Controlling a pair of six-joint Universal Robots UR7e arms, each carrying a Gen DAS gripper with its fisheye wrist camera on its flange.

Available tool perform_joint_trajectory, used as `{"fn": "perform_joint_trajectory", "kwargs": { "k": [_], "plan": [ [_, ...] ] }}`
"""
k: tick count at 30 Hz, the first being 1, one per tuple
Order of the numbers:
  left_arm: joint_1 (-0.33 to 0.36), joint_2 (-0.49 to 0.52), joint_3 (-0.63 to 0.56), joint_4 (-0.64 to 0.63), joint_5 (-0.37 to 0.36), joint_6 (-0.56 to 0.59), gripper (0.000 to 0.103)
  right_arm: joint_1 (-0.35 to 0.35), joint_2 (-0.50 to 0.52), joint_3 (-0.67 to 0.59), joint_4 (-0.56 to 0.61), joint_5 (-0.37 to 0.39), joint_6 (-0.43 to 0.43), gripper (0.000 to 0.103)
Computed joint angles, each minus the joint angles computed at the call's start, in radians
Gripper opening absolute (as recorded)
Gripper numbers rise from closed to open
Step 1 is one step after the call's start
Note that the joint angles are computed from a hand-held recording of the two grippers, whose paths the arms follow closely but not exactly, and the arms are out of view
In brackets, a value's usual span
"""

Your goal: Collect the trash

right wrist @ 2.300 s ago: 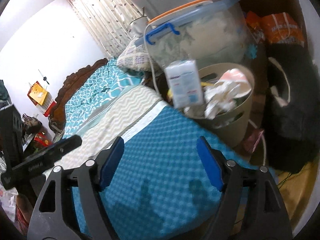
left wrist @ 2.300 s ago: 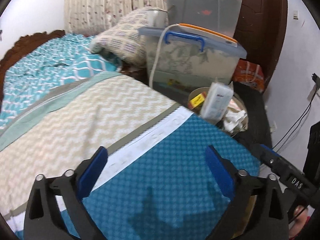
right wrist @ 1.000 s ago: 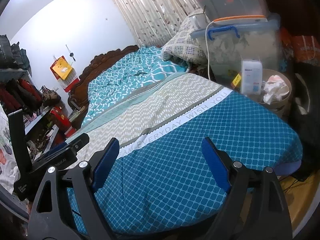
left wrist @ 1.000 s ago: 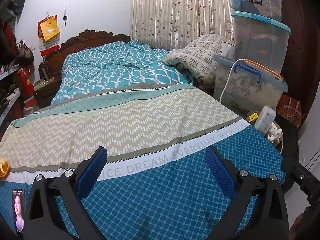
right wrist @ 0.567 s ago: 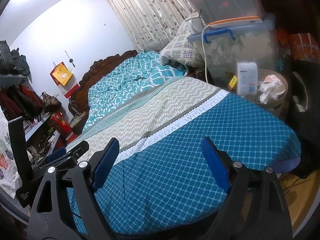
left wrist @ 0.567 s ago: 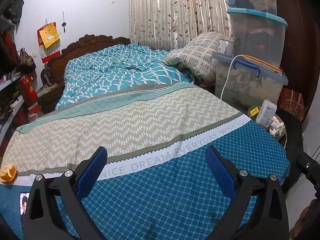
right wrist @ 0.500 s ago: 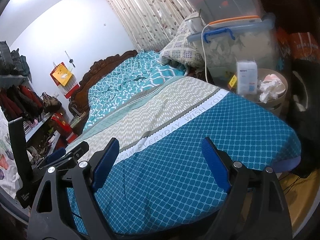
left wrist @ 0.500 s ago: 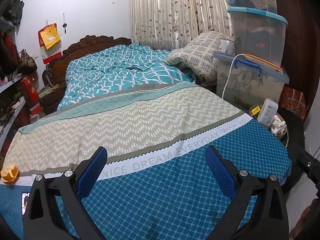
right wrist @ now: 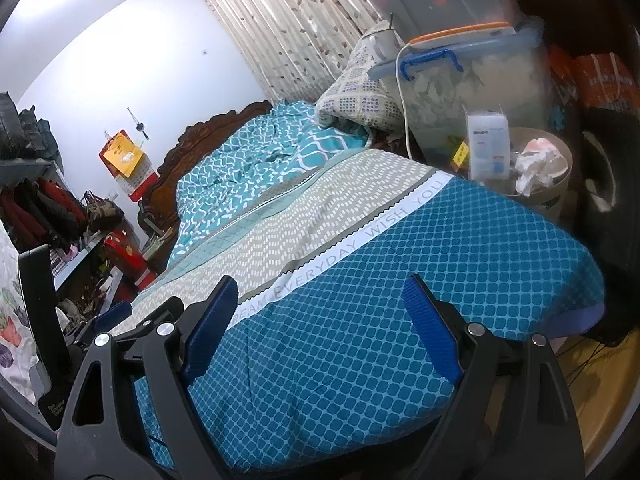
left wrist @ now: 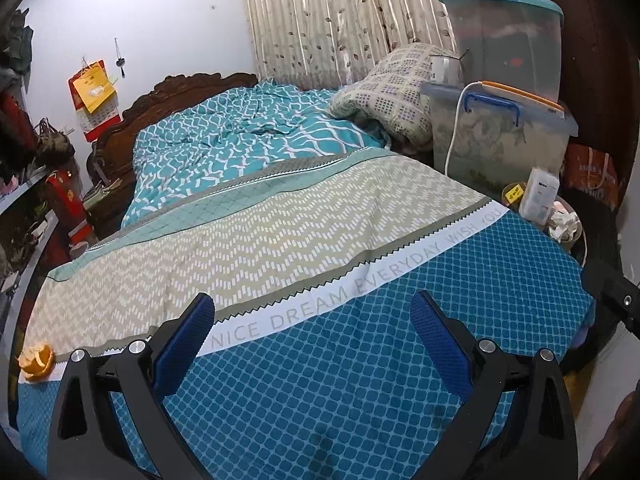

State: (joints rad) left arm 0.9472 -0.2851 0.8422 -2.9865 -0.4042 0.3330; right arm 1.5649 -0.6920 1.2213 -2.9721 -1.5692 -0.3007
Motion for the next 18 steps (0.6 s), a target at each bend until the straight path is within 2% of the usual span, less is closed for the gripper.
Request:
{"fn": "perform_joint_trajectory", "kwargs": {
  "k": [5, 18],
  "plan": [
    [-0.002, 0.009, -0.011, -0.014, 0.015, 0.008, 0.094, -0.001, 0.0, -0.001, 0.003, 0.001, 0.002, 0.085],
    [-0.008, 0.084, -0.115, -0.066, 0.079, 0.138, 0.094, -0.008, 0.004, -0.007, -0.001, 0.005, 0.013, 0.085]
  ]
}}
